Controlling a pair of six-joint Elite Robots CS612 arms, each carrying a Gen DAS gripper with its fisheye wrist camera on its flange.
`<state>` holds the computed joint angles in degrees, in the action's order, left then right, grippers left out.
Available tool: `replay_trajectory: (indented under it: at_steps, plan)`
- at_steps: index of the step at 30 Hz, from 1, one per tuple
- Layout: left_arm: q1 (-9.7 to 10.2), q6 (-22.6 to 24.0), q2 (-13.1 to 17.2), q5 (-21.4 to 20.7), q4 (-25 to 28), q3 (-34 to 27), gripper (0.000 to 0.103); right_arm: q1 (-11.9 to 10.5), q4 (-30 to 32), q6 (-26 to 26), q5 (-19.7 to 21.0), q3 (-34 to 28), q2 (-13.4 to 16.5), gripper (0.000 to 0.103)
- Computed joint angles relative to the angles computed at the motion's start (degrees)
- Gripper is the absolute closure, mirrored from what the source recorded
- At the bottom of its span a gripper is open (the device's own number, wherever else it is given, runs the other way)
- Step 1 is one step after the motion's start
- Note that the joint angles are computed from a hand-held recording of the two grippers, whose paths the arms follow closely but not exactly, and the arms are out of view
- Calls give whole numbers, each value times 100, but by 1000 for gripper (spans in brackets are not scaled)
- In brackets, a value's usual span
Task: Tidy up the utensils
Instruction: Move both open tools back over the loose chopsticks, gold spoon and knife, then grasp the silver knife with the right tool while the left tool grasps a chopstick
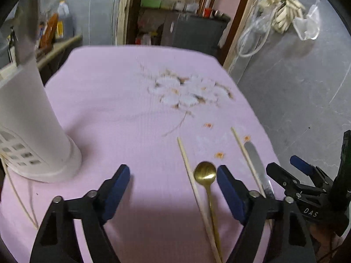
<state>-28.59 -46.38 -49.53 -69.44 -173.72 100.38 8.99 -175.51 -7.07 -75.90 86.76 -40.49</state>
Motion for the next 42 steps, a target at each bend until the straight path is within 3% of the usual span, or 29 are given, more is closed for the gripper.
replay_trajectory:
  at_steps: [6,19,21,23,26,29,30,34,39,41,42]
  plan:
    - [46,3,57,-264,426,-152,47,22,424,-52,-94,-146,50,9]
    - [-17,136,49,-23,1233,-380,57,121,891,-120,-384,-389,115,10]
    - [-44,219,62,72,1442,-450,57,114,802,-83,-382,-361,106,18]
    - [-65,304,77,159,1602,-512,57,103,709,-31,-411,-328,95,32]
    - [-59,345,84,169,1676,-553,61,53,667,99,-327,-319,102,41]
    - [-47,348,77,169,1707,-566,74,13,656,130,-233,-308,101,47]
    - [-30,378,73,84,1645,-557,82,-2,662,145,-195,-311,104,49]
    - [23,417,67,-132,1629,-573,93,-78,777,268,51,-348,112,58]
    - [179,450,62,-695,1585,-608,93,-129,932,320,285,-438,141,70]
    - [225,466,72,-841,1614,-645,93,-143,940,320,436,-470,147,91]
    - [248,478,78,-920,1667,-679,93,-145,1006,321,519,-496,151,96]
